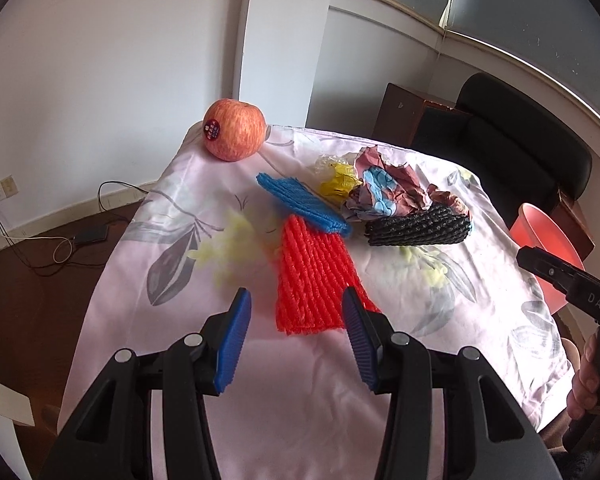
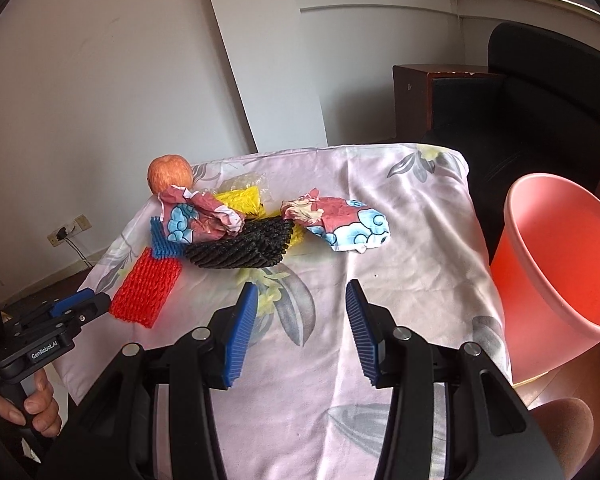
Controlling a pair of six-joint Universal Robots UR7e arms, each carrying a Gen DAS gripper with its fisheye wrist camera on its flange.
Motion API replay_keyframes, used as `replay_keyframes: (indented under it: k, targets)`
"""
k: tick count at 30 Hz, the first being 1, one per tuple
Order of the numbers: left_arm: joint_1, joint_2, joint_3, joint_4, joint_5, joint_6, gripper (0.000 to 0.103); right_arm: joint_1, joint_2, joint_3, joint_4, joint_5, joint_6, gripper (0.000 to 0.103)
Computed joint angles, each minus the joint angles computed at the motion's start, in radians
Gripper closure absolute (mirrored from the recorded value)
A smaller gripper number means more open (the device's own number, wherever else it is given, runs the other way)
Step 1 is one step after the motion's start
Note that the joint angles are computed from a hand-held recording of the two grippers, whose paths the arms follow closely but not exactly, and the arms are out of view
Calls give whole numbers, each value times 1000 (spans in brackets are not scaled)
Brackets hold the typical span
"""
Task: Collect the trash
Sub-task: 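Move both tools back over the remaining trash on the table, then grasp the red foam net with the left tool while the right tool grasps the printed paper wrapper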
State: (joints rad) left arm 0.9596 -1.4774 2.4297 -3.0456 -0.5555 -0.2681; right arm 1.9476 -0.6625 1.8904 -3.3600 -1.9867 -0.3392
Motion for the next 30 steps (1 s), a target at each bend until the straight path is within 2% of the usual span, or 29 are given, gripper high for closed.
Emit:
replay_keyframes:
  k: [6,14,16,17,18,19,21,26,30]
  targets:
    - [49,53,-44,-3,-30,26,57,-6,1,-9,34,21,15,56]
    - [122,59,-81,35,-121,-25,58,7,24,-75,110,92,-24,56]
    - [131,59,-83,34,-128,-28,67,16,40,-111,133,110,-46,56]
    - [132,58,-81,24,-132,-22,74,19,49,-131,150,120,-56,56]
    - [138,53,-81,25,-153,-20,86,22,58,-152,170,128,-66,56]
    - [142,45,-79,28,-170,-21,90,25,69,-174,192,132,-77,56]
    - [141,38,-72,12,-175,-18,93,29,94,-222,241,131,-100,56]
    - [135,11,-60,12,-169,-15,94,31,155,-343,401,115,-138,56]
    - [140,-14,-52,26,-169,-34,94,32,195,-398,431,87,-175,56]
